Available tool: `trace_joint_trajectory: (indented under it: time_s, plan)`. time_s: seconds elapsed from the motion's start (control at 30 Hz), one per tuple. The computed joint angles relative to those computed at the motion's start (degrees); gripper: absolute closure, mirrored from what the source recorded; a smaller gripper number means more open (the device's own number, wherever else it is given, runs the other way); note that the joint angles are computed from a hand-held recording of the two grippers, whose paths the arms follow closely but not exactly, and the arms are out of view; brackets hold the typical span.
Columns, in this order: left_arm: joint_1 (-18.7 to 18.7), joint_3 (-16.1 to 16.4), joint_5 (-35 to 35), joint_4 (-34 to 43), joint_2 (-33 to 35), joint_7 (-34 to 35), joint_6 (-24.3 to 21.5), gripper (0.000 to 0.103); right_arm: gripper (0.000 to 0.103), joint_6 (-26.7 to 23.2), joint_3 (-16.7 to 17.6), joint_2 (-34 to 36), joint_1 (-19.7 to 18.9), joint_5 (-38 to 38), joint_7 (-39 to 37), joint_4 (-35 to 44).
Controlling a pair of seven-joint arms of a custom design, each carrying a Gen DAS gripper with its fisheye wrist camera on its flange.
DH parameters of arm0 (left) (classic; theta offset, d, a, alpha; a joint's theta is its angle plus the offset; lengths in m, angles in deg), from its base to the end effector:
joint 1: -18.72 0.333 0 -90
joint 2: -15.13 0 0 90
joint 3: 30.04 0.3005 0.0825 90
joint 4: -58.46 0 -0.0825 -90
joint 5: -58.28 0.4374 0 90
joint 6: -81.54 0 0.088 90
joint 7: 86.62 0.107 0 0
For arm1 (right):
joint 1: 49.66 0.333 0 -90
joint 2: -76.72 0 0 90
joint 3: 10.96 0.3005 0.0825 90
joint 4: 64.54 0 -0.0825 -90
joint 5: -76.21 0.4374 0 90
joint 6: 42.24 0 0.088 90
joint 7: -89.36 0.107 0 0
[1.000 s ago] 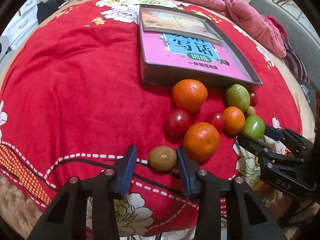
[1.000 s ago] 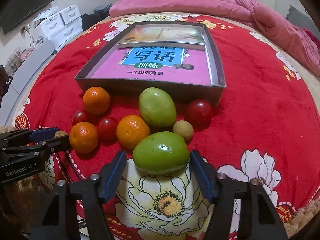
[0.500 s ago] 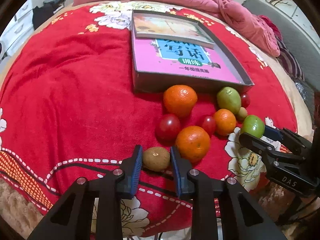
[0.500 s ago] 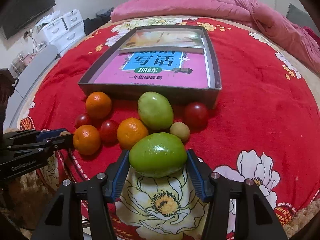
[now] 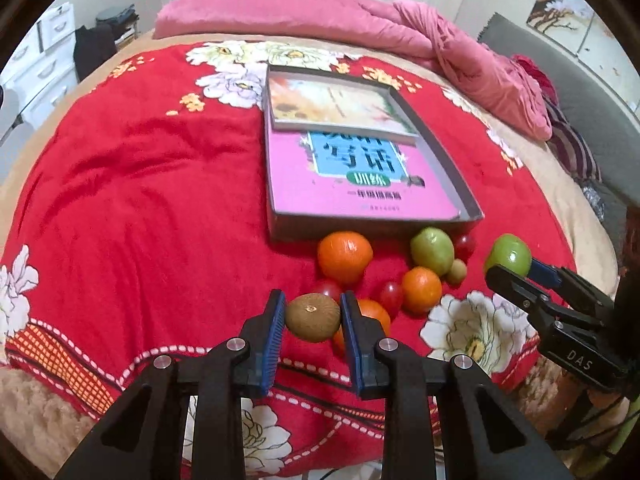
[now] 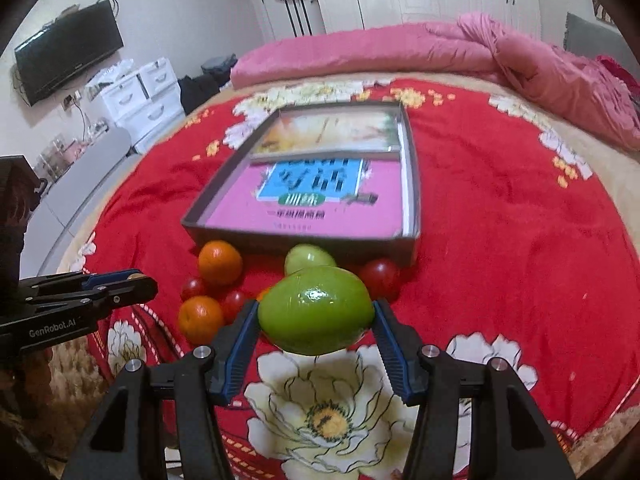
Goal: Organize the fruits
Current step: 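Carry the lime and kiwi onto the pink book in the tray while opening both tools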
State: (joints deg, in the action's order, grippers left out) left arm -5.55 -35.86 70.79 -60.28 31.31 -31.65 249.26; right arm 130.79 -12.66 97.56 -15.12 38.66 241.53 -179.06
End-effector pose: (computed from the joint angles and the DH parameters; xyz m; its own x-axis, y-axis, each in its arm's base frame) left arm 0.5668 -0.3421 0.3061 -0.1544 -0.9671 0.2023 -0.8607 0.0311 -0.5081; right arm 0.5413 0.4043 0.2891 0.1846 -0.9616 -0.2032 -0.7988 -0.0263 -0.6010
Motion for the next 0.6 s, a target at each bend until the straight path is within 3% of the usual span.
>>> trace_joint_trajectory:
  time_s: [0.17,0.6]
  plan:
    - [-0.5,1.3,1.1,1.4,0.3,-2.3,0.0,0.074,0.047,1.7,-3.9,-0.4,2.4,-4.7,4.7,0.3]
    - [-1.0,2.6,4.2,8.2,3.8,-5.1,-1.9,0.074,0.047,3.5,-8.3,1.3,3.8,-13.8,12.2,4.0]
